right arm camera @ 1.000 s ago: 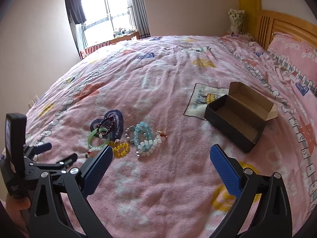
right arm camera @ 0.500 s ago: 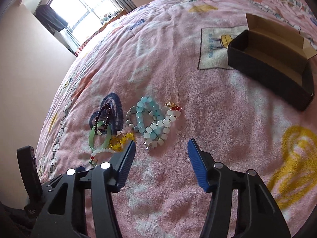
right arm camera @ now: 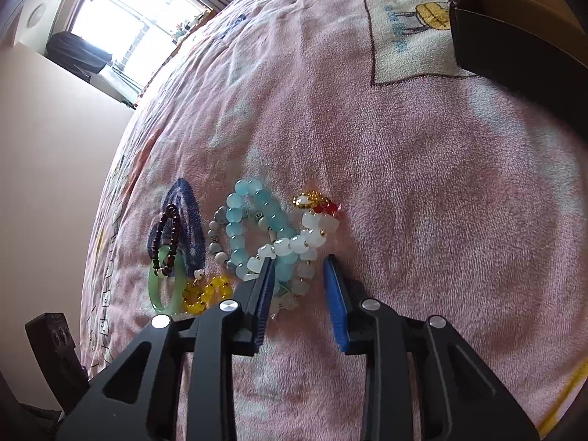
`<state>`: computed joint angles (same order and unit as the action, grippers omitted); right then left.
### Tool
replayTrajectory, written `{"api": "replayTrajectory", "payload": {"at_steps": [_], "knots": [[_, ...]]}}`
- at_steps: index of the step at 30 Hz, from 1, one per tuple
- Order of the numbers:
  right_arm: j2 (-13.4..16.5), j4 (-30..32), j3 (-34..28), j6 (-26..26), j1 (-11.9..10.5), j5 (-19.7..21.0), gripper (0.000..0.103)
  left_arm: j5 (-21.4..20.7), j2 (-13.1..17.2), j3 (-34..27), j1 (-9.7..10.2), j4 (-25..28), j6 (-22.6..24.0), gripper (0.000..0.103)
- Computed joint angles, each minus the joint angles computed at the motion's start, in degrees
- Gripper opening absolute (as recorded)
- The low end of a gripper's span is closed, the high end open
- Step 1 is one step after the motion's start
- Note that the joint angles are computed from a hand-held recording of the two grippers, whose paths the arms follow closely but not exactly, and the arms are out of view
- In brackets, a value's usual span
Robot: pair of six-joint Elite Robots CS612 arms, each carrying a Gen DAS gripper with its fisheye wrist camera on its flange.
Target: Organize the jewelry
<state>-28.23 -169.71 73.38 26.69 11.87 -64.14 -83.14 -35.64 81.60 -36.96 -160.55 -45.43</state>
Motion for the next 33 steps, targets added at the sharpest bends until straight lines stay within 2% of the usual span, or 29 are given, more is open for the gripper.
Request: {"api": "replayTrajectory", "payload": {"at_steps": [3, 6, 10, 13, 16, 19, 20, 24, 33], "knots": [[0.2, 0.0, -0.3, 0.0, -0.1, 0.5, 0.015, 0.6, -0.1, 0.3, 0.12, -0.2, -0.6, 0.058], [0.3, -0.1, -0.4, -0.2, -0.3, 0.7, 0.013, 0.0, 0.0, 0.3, 0.33, -0.8, -1.0, 0.057], [0.5, -0.5, -0.5, 0.3, -0.3, 0.7, 0.013, 2.0, 0.0, 0.2, -0.21, -0.1, 0.0, 0.055], [0.5, -1.4, -0.2, 0.7, -0.1, -0.3, 0.013, 3.3, -0.2, 0.6, -0.35, -0.2, 0.1, 0.044], [0.2, -1.5, -0.1, -0.2, 0.2, -1.8, 0.011, 4.3, -0.4, 0.9, -0.29, -0.3, -0.5, 0.022], [0.0, -1.7, 0.0, -0.3, 0.4, -2.2, 0.011, 3.3, -0.5, 1.1, 0.05, -1.5, -0.9, 0.017], [-0.1, -1.8, 0.0, -0.4, 0.4, -2.1, 0.011, 3.5, -0.6, 1.2, 0.04, -1.4, -1.0, 0.009], [-0.8, -3.5, 0.8, -0.2, 0.2, -2.1, 0.01, 3.3, -0.8, 1.4, 0.14, -2.2, -0.6, 0.005], [-2.2, -7.4, 2.5, 0.4, -0.2, -1.3, 0.01, 4.2, -1.3, 2.1, -0.05, -3.8, -0.3, 0.005]]}}
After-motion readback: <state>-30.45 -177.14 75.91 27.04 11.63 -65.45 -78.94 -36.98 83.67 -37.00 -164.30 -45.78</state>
